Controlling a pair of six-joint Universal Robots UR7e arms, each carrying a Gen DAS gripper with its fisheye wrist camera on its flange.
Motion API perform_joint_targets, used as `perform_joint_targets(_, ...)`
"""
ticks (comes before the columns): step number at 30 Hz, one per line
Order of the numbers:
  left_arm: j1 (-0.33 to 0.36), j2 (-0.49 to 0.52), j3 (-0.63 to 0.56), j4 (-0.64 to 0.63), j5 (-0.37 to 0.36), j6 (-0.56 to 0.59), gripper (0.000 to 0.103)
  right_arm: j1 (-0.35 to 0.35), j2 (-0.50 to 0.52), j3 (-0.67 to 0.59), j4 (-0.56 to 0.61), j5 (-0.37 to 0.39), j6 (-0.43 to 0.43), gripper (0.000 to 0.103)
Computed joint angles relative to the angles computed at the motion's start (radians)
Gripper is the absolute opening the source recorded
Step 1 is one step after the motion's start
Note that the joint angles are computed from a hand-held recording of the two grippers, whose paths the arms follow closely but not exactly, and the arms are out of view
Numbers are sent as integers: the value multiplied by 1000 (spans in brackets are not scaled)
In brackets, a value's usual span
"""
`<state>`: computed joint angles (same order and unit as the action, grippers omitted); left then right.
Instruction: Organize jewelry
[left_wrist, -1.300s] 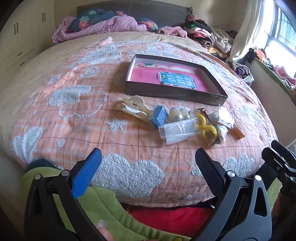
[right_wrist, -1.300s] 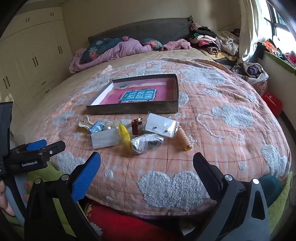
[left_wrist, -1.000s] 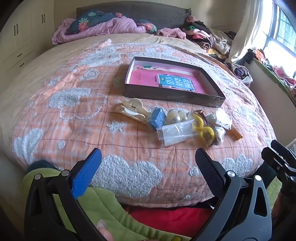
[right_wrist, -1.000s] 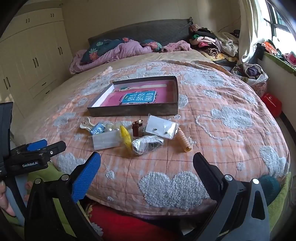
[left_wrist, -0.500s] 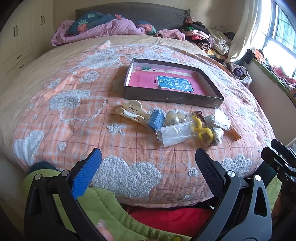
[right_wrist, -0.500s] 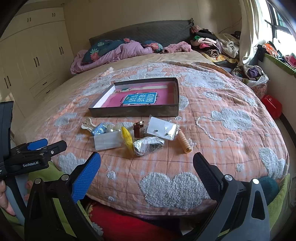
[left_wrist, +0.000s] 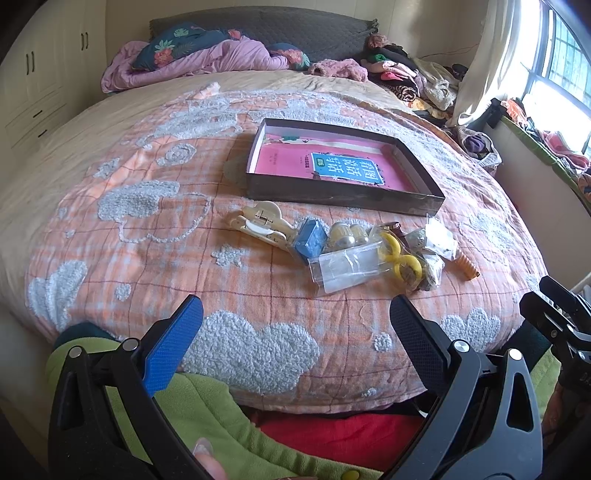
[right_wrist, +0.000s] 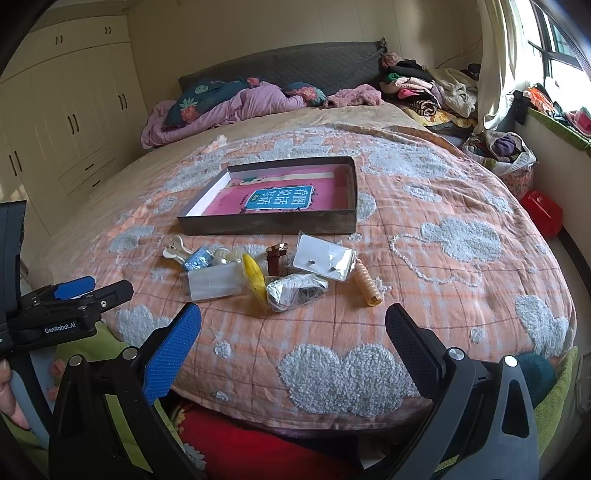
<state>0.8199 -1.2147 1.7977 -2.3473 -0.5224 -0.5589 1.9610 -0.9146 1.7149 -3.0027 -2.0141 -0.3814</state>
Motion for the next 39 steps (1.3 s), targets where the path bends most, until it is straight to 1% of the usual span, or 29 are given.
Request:
perform_joint_targets(31, -2, -1, 2, -5, 3, 1, 94, 4, 0, -5, 5, 7, -1, 99)
perform_joint_targets(34, 1, -3, -5, 4, 7, -10, 94, -8, 4, -5, 0, 18, -18, 99)
perform_joint_targets(39, 18, -17, -9, 14, 16, -37, 94, -13, 14, -26, 32, 23, -34, 99)
